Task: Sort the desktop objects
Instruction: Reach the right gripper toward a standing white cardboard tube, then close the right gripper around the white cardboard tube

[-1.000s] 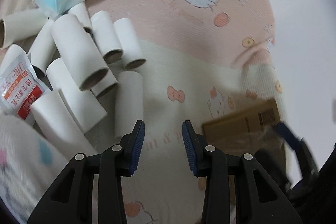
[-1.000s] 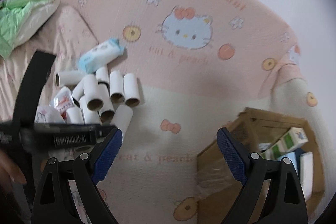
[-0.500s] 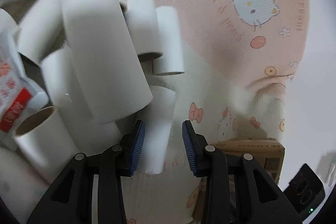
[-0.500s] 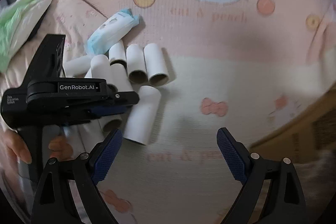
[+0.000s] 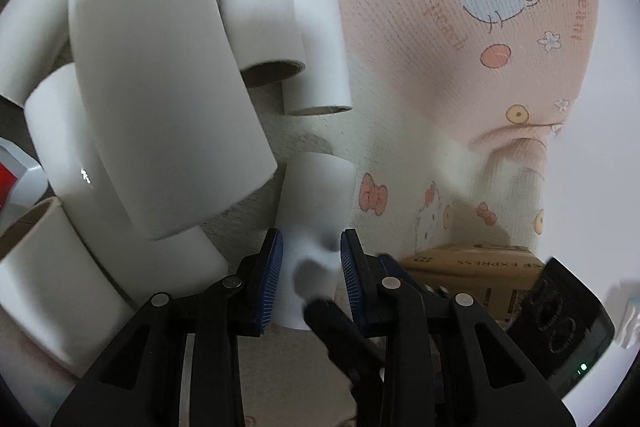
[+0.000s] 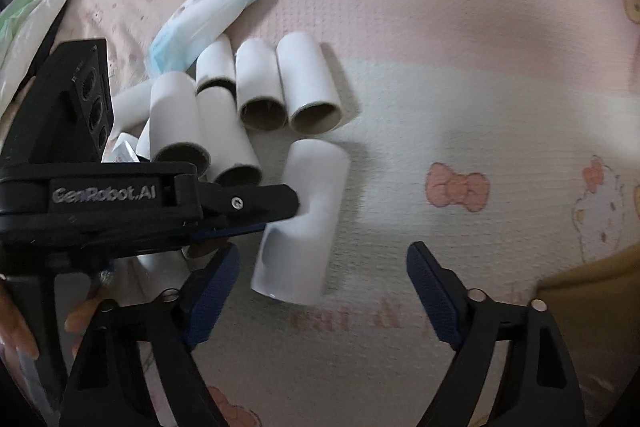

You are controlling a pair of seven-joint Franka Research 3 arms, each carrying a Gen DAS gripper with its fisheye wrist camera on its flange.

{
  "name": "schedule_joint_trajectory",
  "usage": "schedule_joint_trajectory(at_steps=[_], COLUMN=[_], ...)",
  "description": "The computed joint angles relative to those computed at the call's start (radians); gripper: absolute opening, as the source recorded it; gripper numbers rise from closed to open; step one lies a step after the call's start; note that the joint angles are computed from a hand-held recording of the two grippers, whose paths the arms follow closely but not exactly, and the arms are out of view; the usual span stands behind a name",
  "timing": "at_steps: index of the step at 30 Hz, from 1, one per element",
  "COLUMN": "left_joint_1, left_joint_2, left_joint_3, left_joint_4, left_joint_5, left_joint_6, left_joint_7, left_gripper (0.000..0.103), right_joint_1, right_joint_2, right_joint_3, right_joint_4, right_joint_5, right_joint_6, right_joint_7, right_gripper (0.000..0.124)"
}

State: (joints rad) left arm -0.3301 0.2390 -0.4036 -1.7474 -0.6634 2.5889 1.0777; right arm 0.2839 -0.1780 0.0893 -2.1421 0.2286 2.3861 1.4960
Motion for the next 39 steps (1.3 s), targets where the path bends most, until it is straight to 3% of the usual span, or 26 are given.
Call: schedule_joint_trajectory(at_steps=[4,8,16,23,28,33,39], left_joint_1=[0.003,0.000,0.002,0.001,0.012,0.047,0.001], left_joint_2=[0.007,0.016,0.040,0.057,0.049,0.038,0.056], left_joint_3=[-0.004,-0.004,-0.008,-0.015,-0.026,-0.054,-0.016], left_joint_4=[0.007,0.019,0.047,0.079,0.068,0.039,0.063], left_joint_5=[-0.013,0.006,0.034,0.067,0.013,-0.189,-0.121], left_joint_6=[0.003,-0.002,0.000,-0.055,-0.074,-0.114,-0.120], left_joint_7=[0.015,0.019,0.017,0.028,0.053,0.170,0.133], left_gripper=[0.033,0.033,0.033,0.033,0.037,0.052,0.052], right_joint_1=[0.004,0.001,-0.004,-0.007,-0.003,-0.010,-0.011], right_joint_2=[0.042,0.065,0.048,-0.037,-0.083,-0.117,-0.126], right_joint_3=[-0.016,-0.027,-0.021,-0.016,-0.022,-0.020,-0.039], right_joint_4=[0.032,0.050,0.029,-0.055,-0.095,-0.117,-0.127], right_joint_5=[0.071,0.145,0.135,0.119,0.141,0.133,0.176], right_joint_6=[-0.029,-0.050,-0.040,-0.045,-0.044,-0.067,-0.083], right_joint_7=[-0.022,-0.051,-0.052,-0.065,-0.064,-0.053,-0.076], right_gripper=[0.055,0.043,0.042,0.042,0.042,0.042,0.042])
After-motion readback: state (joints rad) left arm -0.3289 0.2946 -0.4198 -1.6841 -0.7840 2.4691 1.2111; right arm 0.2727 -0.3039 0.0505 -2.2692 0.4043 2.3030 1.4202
